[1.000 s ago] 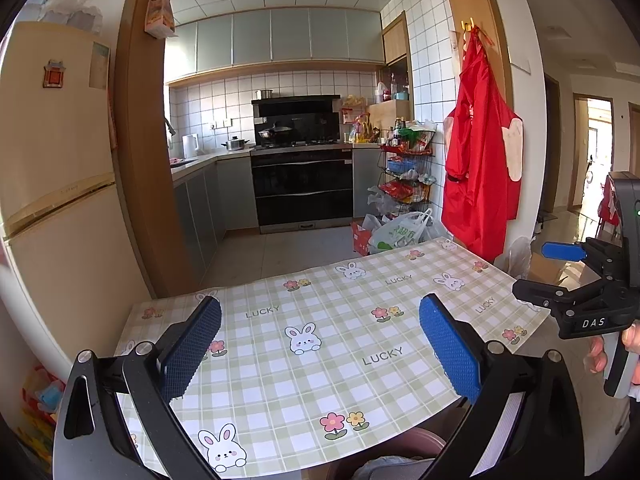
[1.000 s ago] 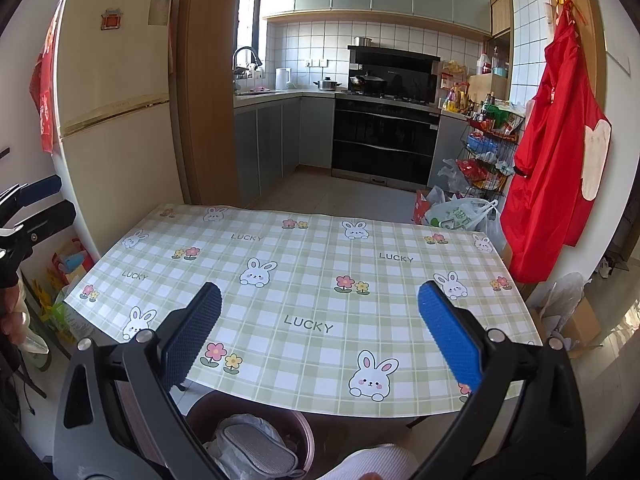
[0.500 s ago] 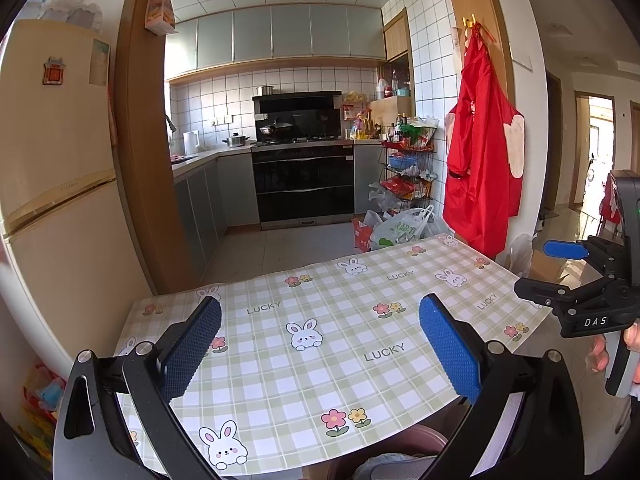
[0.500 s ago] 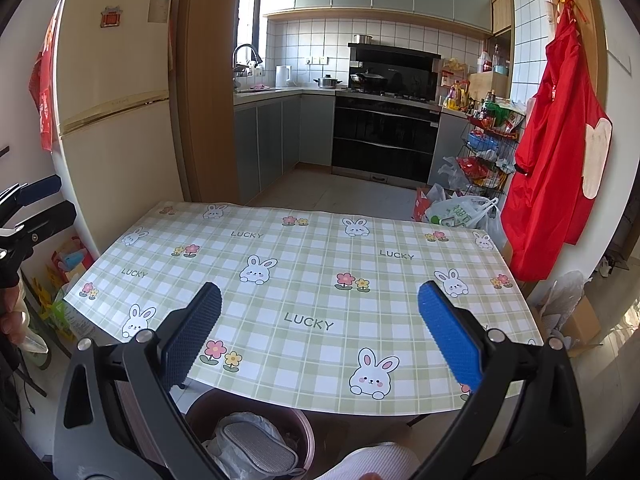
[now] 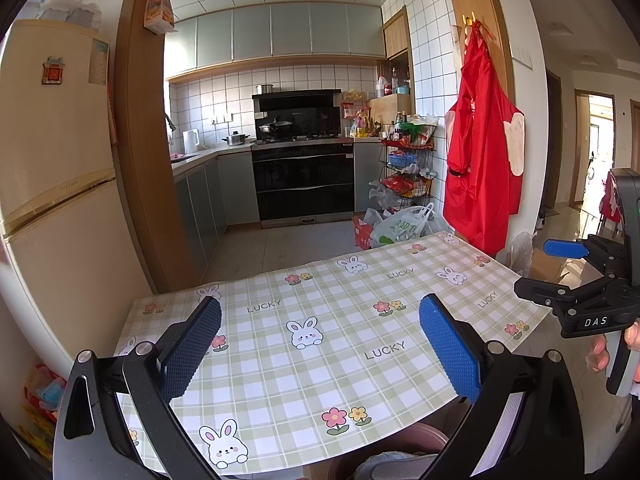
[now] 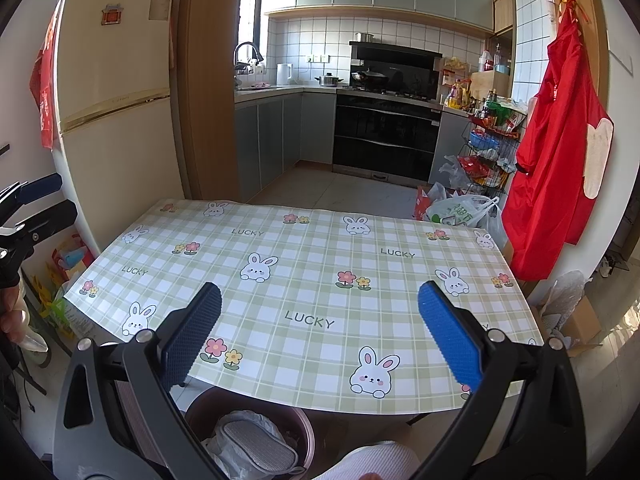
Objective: Collect trash
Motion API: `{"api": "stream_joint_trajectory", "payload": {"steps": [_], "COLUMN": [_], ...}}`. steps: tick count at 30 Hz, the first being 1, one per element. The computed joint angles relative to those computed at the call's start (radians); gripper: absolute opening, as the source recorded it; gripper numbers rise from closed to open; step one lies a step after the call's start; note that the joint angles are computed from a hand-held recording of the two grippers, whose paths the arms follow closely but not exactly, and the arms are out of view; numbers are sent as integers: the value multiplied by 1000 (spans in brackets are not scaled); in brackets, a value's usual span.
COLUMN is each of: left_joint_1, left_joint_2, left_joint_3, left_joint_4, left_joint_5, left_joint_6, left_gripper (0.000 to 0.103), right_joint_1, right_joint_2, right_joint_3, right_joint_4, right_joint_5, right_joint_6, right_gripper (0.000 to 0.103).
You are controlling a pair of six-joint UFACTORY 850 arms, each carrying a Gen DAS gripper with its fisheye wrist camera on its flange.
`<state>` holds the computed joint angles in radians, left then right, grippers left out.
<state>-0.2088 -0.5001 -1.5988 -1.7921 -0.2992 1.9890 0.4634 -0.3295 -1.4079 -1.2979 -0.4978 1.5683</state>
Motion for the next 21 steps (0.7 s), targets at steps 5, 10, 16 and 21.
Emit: {"api": "stream_joint_trajectory", "payload": {"steps": [5, 10, 16, 21], "left_joint_1": [-1, 14, 17, 15], "left_joint_2": [0, -1, 9, 14], "left_joint_3": [-2, 5, 27, 35], "left_joint_4": [5, 13, -125, -185], "left_joint_5": [1, -27, 9, 23], "left_joint_6": [-4, -41, 70, 153], "left_gripper": [97, 97, 97, 97], "right_joint_1": [0, 2, 1, -1], "right_joint_2": [-1, 1, 1, 3], "right_joint_3": [-2, 4, 3, 7], "right_joint_4": [1, -6, -1, -7], "right_joint_5": [-2, -4, -2, -2], "right_joint_6": [-1, 6, 1, 6], "right_gripper": [97, 97, 97, 97]}}
